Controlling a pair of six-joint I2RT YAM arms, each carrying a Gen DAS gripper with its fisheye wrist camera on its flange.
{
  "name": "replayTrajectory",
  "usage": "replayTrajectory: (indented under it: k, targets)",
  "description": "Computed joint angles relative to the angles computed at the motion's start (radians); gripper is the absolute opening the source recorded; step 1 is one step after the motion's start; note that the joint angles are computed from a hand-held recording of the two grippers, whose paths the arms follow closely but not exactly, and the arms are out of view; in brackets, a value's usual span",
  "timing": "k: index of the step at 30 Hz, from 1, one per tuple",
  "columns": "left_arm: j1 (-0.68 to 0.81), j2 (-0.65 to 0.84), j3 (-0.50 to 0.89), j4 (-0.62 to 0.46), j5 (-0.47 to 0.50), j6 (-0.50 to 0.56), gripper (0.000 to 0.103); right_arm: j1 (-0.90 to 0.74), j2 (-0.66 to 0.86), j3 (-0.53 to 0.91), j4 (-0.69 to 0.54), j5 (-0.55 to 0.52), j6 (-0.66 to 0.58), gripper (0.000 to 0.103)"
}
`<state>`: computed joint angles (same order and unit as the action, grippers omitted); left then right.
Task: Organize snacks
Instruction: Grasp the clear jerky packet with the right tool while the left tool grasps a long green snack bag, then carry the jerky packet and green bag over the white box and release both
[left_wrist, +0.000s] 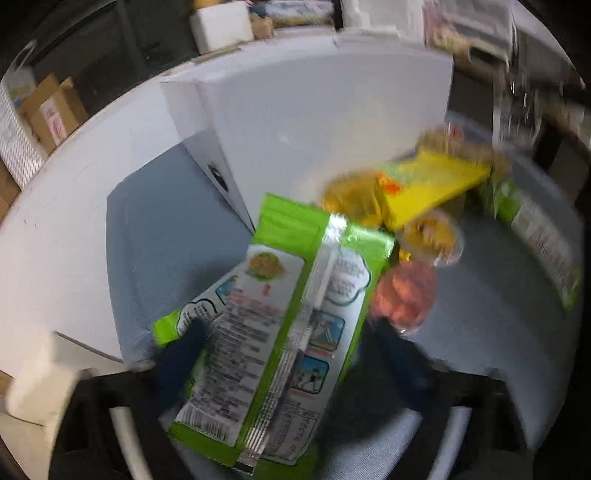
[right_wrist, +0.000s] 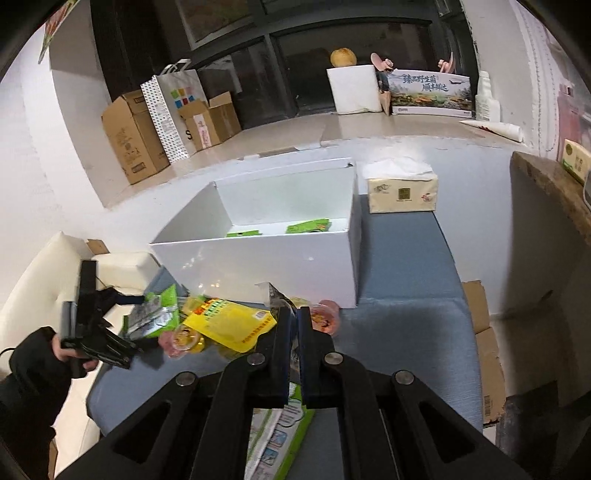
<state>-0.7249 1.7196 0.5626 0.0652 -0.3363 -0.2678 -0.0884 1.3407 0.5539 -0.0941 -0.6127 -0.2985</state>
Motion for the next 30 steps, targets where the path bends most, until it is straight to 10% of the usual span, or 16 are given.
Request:
replayTrajectory:
  k: [8,18,30]
  targets:
    - [-0.08,-0.133,-0.024,-0.029,-0.048,-0.1,0.067,0.005,-0.039,-0.006,-0.026,-0.018,0.0,0.003]
    - [-0.269,-0.369,0.009,-0.112,-0.246,-0.484,0.067,0.054,-0.11,0.008,-0.033,0.007,-0.003,0.003]
    - [-0.033,-0.165,0.36,-0.094,-0.187,-0.269,0.067,0.194,0.029,0.242,0.032,0.117,0.047,0.003]
